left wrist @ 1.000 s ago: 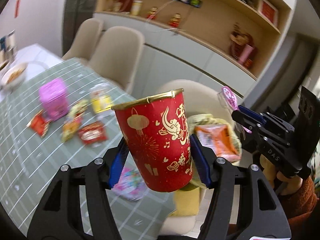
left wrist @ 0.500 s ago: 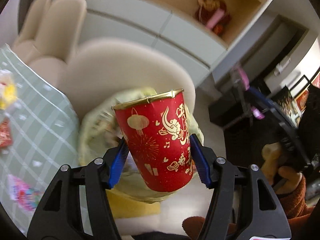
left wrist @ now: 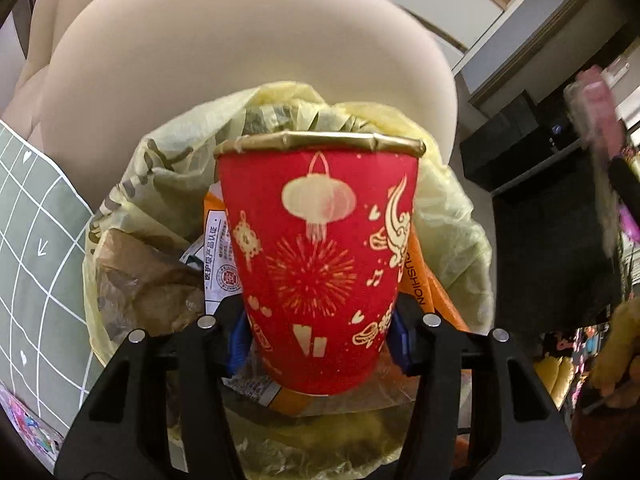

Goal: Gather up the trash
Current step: 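Carry the red cup and pink lollipop to the trash bag and release both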

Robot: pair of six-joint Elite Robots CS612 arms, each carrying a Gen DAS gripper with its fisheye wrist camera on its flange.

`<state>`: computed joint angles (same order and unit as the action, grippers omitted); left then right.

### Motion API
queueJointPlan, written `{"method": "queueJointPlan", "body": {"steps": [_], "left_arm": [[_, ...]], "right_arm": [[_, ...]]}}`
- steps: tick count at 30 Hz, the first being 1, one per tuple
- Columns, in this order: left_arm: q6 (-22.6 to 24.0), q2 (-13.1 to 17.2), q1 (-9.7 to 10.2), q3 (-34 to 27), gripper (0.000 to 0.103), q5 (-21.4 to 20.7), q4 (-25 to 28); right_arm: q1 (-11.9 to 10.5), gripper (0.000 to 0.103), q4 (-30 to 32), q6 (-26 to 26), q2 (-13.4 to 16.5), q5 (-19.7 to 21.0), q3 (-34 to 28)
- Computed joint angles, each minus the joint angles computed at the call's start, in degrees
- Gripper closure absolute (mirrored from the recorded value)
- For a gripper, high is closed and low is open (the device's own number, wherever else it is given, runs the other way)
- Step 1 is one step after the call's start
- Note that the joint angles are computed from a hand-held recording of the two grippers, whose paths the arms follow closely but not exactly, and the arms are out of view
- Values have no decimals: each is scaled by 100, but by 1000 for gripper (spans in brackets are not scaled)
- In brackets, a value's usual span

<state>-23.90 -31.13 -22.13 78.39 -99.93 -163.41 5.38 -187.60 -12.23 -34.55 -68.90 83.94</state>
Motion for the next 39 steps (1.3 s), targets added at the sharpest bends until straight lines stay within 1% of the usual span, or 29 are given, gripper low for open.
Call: {"method": "queueJointPlan", "body": {"steps": [2, 3, 5, 7, 10, 12, 15, 17, 19, 20, 22, 23, 25, 27, 29, 33, 36, 39], "left_arm": [[-142, -55, 28, 108, 47, -129, -323], [-171, -97, 35, 179, 42, -133, -458], [-171, -225, 38, 378, 37, -85, -741], [-168, -324, 39, 520, 31, -21, -829], [-184, -516, 29, 782, 31, 243, -930], [-239, -680, -2, 1040, 31, 496, -1054], [-341, -904, 2, 1424, 31, 661, -1288], [-396, -1035, -11, 1586, 31, 815, -1339], [-410, -1081, -6, 1751, 31, 978, -1485], [-422, -1144, -21, 1862, 31, 1125, -1557], [-449, -1242, -42, 2046, 31, 1384, -1680], [-462, -1269, -47, 2099, 31, 1463, -1716], [-492, -1346, -51, 2256, 31, 1645, -1806], [-513, -1377, -41, 2340, 31, 1768, -1846], [-538, -1431, -17, 2450, 31, 1827, -1884], [-537, -1469, 34, 2561, 31, 1741, -1963], [-514, -1454, 77, 2588, 31, 1616, -2012], [-537, -1454, 142, 2641, 31, 1450, -2084]], "right_arm": [[-2, 84, 43, -25, 36, 65, -56], [5, 84, 64, -28, 51, 87, -78], [18, 84, 159, -30, 106, 167, -179], [41, 84, 224, -47, 156, 254, -266], [107, 84, 298, -98, 202, 401, -362], [162, 84, 370, -189, 215, 501, -411], [235, 84, 428, -309, 247, 637, -487], [290, 84, 545, -341, 303, 773, -604], [343, 84, 717, -329, 363, 911, -724], [371, 84, 843, -341, 398, 981, -793], [443, 84, 1236, -473, 492, 1085, -954], [477, 84, 1379, -538, 511, 1071, -985], [558, 84, 1773, -768, 587, 914, -1073], [642, 84, 2048, -983, 650, 559, -1119], [677, 84, 2101, -1053, 687, 301, -1118], [680, 84, 2251, -885, 737, -54, -1163], [648, 84, 2221, -689, 703, -61, -1080], [648, 83, 1984, -577, 641, -46, -949]]}}
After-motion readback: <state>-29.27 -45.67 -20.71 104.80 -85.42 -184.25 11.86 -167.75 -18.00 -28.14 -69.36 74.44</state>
